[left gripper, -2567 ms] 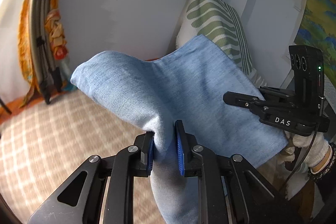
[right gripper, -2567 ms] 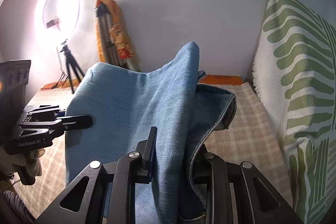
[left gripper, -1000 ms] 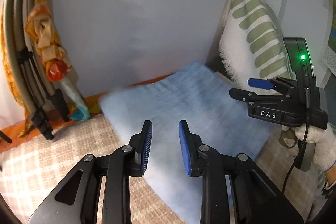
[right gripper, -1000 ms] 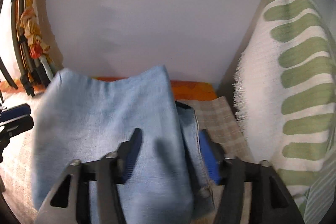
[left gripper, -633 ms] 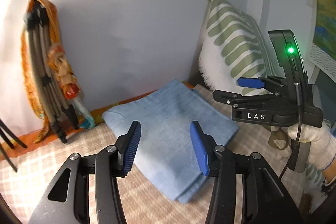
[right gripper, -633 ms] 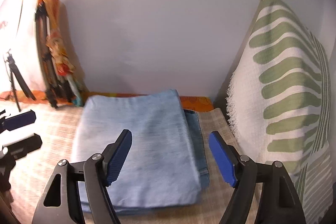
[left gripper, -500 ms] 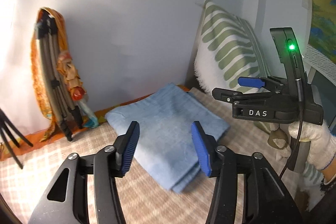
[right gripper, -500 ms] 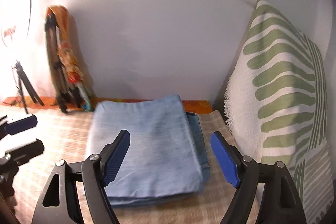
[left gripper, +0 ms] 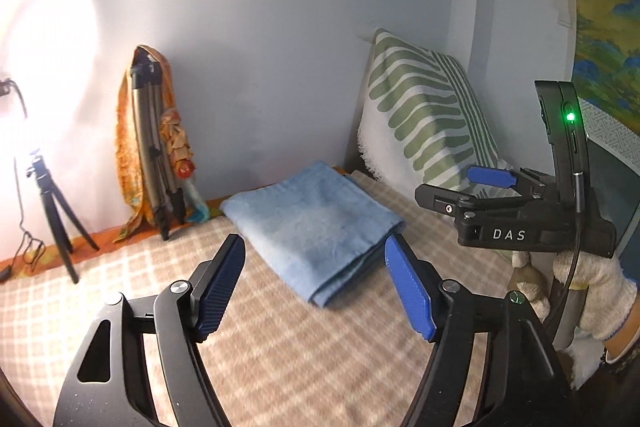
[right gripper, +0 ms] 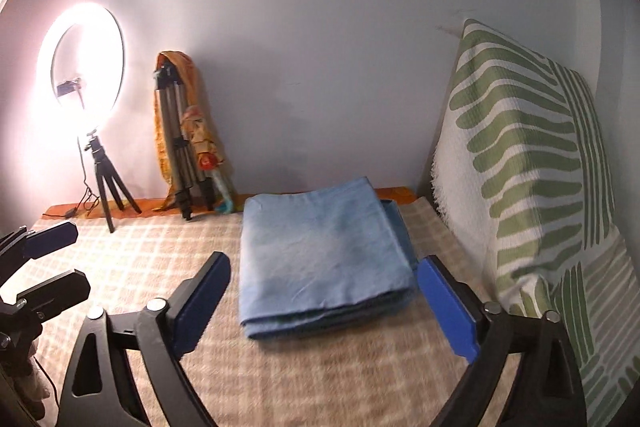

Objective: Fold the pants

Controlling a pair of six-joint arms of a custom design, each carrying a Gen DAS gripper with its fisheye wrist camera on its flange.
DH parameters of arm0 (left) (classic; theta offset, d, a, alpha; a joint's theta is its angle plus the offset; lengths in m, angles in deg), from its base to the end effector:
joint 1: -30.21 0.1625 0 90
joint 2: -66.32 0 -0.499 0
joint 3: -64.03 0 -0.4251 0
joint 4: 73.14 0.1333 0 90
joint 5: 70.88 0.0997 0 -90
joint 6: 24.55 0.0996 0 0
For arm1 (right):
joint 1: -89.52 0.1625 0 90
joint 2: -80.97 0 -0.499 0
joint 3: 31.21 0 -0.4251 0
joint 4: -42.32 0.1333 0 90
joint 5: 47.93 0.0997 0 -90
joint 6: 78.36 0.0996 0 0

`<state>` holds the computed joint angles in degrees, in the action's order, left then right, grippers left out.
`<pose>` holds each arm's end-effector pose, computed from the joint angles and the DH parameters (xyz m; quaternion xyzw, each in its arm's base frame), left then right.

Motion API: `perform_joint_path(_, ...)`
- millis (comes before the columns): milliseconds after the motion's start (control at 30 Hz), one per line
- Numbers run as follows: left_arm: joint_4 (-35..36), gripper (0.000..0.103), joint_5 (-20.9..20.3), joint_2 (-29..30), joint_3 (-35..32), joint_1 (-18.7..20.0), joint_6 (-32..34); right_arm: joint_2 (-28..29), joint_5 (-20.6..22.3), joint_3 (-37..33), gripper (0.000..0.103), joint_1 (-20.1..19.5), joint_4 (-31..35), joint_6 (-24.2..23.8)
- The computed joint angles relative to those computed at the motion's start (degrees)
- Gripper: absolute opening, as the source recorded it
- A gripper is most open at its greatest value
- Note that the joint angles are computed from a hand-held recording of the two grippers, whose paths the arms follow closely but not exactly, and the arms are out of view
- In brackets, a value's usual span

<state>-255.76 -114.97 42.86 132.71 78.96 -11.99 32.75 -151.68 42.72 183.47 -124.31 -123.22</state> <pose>-0.4234 -0.7934 0.0859 0.2417 0.8228 -0.4471 0.2543 0.1682 -0.8439 0.3666 0.3235 -0.8376 0.3621 0.2504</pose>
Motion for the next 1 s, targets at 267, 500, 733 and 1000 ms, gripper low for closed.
perform_joint_path(267, -6.58, 0.081, 2.11, -2.4, 8.59, -2.64, -0.65, -5.67, 0.12, 10.91, 0.103, -0.2, -7.02, -1.2)
perform_joint_path(500, -8.43, 0.082, 2.37, -4.21, 13.55, -3.81, -2.5, -8.39, -0.17, 16.93, 0.103, -0.53, -10.68, -0.75)
perform_joint_path(733, -9.02, 0.083, 3.88, -4.06, 15.08, -4.3, -1.98, -8.68, -0.89, 19.03, 0.103, -1.03, -13.41, -0.71)
perform_joint_path(1000, -10.27, 0.09, 6.26, -3.32, 15.45, -4.64, -1.62, -8.91, -0.61, 19.38, 0.103, -1.62, -14.49, 1.1)
